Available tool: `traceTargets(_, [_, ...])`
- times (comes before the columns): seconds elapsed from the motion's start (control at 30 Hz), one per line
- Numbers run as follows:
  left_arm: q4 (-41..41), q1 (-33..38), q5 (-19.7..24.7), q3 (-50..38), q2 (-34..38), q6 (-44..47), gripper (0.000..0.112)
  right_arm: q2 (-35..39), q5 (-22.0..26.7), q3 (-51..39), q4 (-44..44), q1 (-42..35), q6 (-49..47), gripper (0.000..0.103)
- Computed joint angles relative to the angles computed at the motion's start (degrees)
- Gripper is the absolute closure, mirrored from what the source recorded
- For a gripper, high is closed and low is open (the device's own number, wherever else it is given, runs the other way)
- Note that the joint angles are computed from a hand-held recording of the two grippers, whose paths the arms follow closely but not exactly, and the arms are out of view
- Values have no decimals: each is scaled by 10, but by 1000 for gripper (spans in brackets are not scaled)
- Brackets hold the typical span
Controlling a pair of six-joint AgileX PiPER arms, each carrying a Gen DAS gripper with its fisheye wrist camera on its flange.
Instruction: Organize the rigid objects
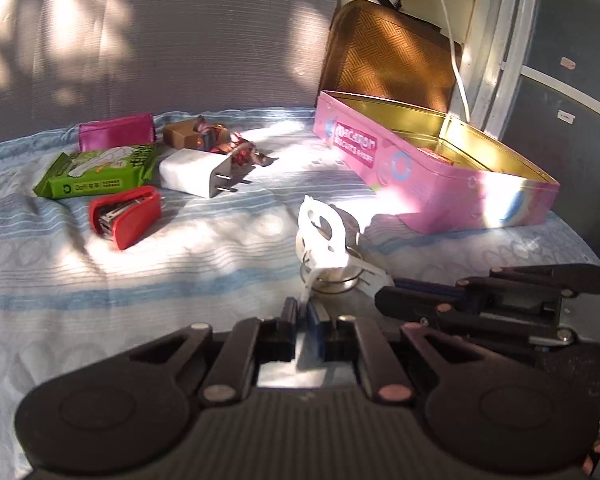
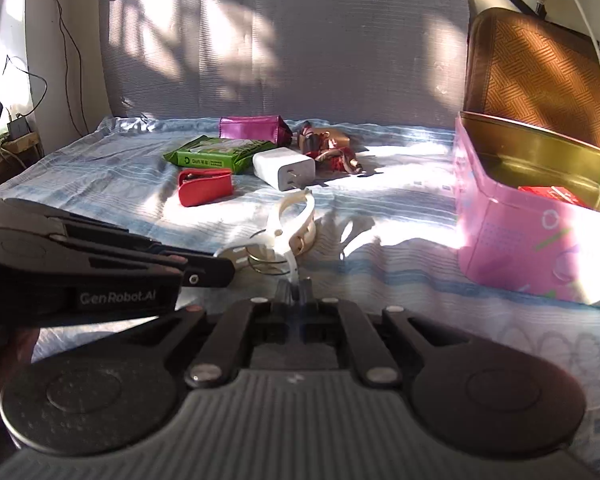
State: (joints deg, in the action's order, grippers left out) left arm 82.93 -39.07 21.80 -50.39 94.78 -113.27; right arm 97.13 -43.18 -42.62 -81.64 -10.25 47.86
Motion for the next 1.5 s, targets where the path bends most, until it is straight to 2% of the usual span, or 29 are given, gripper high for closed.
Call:
traceTargets(0.2, [6,-75,-39,-55,53,51,106,-17,-87,72,-12,-181,-82,97])
traceTargets(0.3, [-26,-102,-35,-99,77,112,106,-10,-128,96,-7,-260,-112,97])
traceTargets(0.43, [25,-125,3,-144,73,101,106,-24,-186,104,56,-289,-156,97])
traceTargets(0.57, [-6,-103,22,-236,96,187,106,-19,-202,61,133,-250,-168,98])
traceTargets(0.63, [-51,-80,21,-291,122,254,105,2,-192,20,182,-212,-177,98])
traceTargets(0.77, [-275,-20,24,-448,222,475,105,73,-103,-106,228,-134,-142,95])
traceTargets(0.8, [-324,-13,54,-503,257,524,103,100,-53,-151,234,-106,-127,93])
traceTargets(0.83, [-349,-4,91,-547,291,551,94,121,-7,-186,230,-87,-110,93])
traceTargets(0.87, [-352,0,108,-567,310,554,91,139,29,-212,236,-73,-100,87])
traceTargets(0.9, [-340,1,109,-564,312,535,93,150,47,-218,261,-66,-107,78])
traceTargets(0.93, [-315,0,94,-539,300,492,90,147,43,-206,273,-72,-91,76])
traceTargets(0.97, [-270,-2,68,-491,271,435,86,142,15,-192,261,-86,-73,76])
traceTargets(1.0, [-213,-4,47,-437,238,378,77,132,-35,-162,243,-112,-63,71])
traceTargets(1.03, [-155,-11,41,-395,212,320,71,122,-67,-133,246,-128,-75,69])
traceTargets(1.1, [-41,-25,40,-308,158,206,71,104,-124,-76,244,-159,-101,64])
traceTargets(1.17, [53,-27,28,-231,118,91,70,95,-149,-50,207,-184,-84,64])
traceTargets(1.3, [61,-19,12,-155,88,21,70,82,-141,-37,114,-203,7,64])
traceTargets(1.37, [41,-18,27,-137,90,20,70,73,-136,-30,116,-195,5,64])
traceTargets(1.43, [4,-6,24,-121,87,29,70,66,-105,-31,110,-178,15,64])
traceTargets(1.5, [-10,-1,49,-106,82,24,71,65,-101,-32,94,-172,28,64])
